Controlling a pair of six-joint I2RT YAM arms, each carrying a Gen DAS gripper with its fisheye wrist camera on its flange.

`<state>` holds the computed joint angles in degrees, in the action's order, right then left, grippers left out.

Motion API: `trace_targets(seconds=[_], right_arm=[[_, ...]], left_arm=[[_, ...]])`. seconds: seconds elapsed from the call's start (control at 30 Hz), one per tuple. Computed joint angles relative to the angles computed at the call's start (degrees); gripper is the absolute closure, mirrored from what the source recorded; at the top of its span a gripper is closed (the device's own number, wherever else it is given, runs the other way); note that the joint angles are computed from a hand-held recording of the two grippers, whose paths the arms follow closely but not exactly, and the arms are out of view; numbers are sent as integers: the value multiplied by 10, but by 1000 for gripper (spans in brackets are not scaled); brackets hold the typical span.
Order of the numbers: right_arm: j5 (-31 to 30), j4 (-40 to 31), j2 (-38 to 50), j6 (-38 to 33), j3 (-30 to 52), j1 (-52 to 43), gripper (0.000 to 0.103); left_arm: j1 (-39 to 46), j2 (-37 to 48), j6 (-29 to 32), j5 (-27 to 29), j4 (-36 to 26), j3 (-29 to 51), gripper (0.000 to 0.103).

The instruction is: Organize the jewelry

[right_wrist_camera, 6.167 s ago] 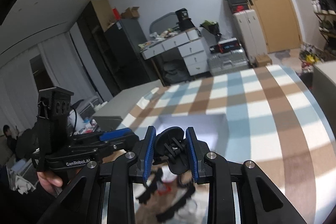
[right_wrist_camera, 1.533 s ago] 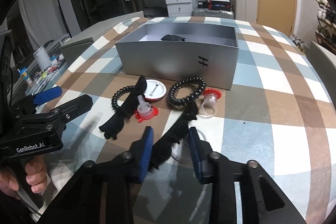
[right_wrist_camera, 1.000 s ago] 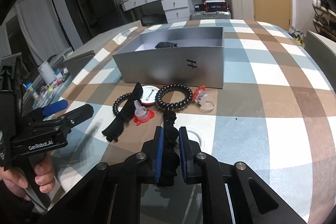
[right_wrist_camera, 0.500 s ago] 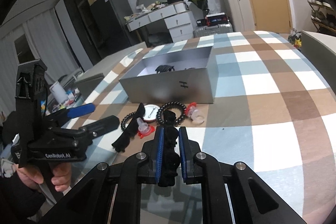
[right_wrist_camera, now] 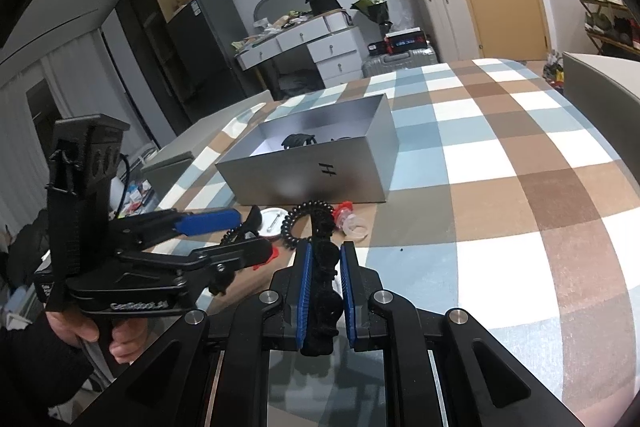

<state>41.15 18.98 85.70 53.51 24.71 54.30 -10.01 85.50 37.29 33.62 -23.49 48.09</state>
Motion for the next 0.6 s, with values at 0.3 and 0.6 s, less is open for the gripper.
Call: trace_targets(seconds=[0.3,0.6], right_arm=[[-7,19,-4,-3,-12,-7,89],[-7,19,-8,-4,-13,-6,89]], left_arm=[[-2,-2,14,5,-16,5,71],[-9,-2,18,-11,-11,5,77]])
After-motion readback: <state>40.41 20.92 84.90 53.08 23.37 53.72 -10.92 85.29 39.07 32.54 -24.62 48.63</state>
